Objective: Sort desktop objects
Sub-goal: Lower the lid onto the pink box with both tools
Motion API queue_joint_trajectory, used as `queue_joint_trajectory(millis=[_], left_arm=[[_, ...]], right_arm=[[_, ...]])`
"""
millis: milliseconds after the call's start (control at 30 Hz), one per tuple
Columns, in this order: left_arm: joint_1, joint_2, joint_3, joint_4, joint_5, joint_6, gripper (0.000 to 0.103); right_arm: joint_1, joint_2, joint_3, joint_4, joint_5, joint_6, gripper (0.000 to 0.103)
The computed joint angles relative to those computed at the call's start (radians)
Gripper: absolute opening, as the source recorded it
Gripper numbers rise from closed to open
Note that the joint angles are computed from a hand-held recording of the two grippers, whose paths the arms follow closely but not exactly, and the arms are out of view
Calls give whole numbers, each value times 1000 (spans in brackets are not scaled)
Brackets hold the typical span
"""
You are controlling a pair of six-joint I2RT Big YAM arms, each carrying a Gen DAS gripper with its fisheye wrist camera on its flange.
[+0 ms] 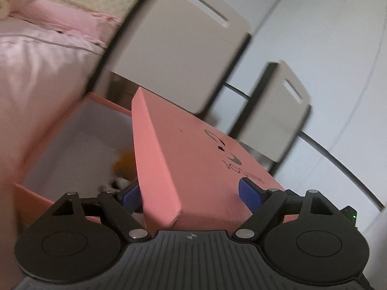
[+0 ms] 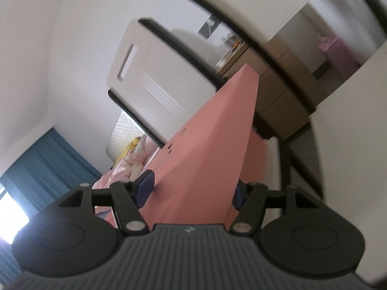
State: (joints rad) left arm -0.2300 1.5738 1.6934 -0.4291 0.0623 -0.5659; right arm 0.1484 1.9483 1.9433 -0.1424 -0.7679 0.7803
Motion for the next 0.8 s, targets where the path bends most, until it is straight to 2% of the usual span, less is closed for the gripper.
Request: queue_joint_trajectory(millis=[200,433,700,767,800], left_arm=[[27,-11,-8,-21,-77,-18,87],[43,-16,-32,8,-147,-26,87],[47,-24,-81,63,-181,-40,89],[33,-17,-78,47,-246,-1,87],[19,-16,-81,51,-293,53,87]], right_arm=[[54,108,153,-48,-2,-5,64],[91,155,189,0,14,11,64],[113,160,166,54,57,13,64],[117,149,148,58,77,-13,64],[118,143,139,62,88,-25,63]])
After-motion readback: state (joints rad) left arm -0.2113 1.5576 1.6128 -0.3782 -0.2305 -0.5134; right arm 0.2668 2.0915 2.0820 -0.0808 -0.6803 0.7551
